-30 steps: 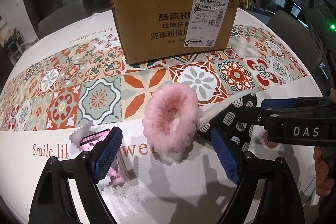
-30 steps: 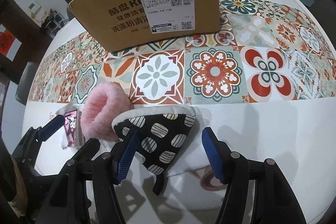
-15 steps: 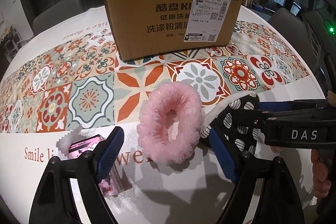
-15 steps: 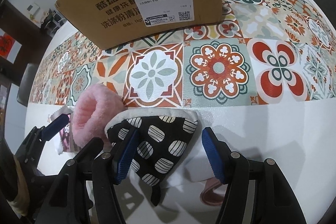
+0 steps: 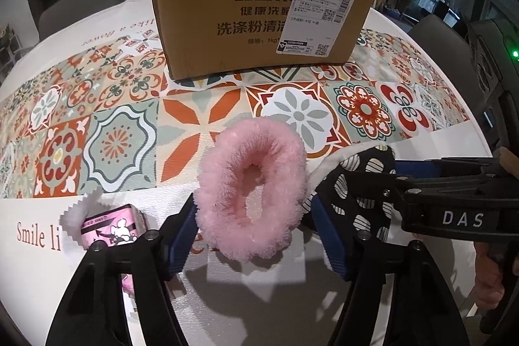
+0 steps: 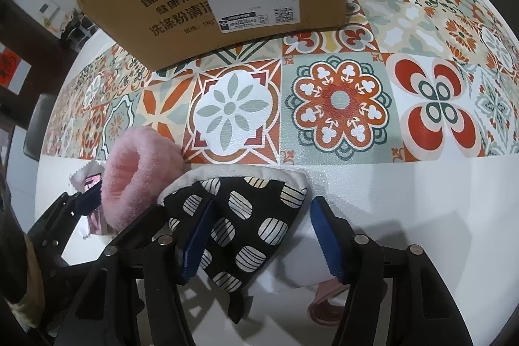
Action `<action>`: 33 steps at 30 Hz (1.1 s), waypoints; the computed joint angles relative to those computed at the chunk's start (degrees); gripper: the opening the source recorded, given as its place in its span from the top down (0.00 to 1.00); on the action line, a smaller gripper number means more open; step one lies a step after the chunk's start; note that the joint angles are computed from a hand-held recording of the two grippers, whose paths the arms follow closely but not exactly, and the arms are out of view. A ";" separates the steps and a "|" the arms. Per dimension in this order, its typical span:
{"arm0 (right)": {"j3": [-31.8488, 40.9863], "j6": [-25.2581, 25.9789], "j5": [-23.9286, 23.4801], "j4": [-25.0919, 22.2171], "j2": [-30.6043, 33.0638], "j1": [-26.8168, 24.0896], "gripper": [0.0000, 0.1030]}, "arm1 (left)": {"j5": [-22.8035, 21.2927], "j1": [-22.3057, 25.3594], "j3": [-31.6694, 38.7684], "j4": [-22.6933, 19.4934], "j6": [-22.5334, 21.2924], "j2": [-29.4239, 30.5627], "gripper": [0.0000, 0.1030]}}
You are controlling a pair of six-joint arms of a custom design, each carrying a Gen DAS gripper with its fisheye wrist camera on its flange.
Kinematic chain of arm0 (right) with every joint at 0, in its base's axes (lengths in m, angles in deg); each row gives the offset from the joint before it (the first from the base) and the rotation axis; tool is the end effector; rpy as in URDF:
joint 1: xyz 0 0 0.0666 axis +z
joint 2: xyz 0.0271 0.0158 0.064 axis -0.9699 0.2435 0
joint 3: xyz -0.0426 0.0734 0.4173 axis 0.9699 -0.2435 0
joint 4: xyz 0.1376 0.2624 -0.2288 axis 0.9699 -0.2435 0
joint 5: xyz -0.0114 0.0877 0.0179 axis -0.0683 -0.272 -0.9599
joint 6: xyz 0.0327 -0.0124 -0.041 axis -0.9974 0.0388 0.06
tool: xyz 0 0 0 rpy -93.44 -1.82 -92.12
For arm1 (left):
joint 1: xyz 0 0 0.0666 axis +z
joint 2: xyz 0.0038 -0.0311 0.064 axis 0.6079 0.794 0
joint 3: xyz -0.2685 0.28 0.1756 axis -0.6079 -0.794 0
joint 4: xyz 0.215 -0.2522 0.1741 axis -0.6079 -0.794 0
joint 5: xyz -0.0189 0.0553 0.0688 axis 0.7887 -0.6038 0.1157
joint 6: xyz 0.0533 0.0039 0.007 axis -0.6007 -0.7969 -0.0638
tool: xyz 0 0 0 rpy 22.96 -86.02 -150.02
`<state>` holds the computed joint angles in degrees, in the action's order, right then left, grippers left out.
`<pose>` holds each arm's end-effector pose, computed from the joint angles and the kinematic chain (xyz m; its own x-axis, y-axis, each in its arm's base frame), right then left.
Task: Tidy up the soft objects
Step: 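Grasp the pink hair tie with the left tool while the right tool grasps the dotted slipper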
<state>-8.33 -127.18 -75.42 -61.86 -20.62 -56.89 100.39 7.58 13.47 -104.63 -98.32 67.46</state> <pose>0.2904 0.0982 0.2803 -0.7819 0.5552 -0.2835 0.4790 0.8261 0.2969 0.3591 -0.2166 0.2965 -0.6096 0.6096 -0.5068 0.7438 0.6609 -0.0997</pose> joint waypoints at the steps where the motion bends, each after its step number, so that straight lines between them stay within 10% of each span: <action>1: 0.02 0.38 -0.31 0.21 0.02 0.00 0.49 | 0.25 0.06 0.05 -0.17 0.03 -0.01 0.38; 11: 0.33 1.12 1.89 -0.52 -0.58 0.81 0.67 | 0.07 0.06 -0.35 -0.17 -0.17 -0.99 0.70; 33: 1.86 -1.06 6.81 -3.23 -5.05 5.45 0.76 | 0.31 0.81 -1.05 -0.57 1.66 -6.92 0.72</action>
<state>-6.47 -128.23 -68.61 -65.09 -25.67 -51.45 100.70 8.39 12.41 -105.20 -96.66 60.55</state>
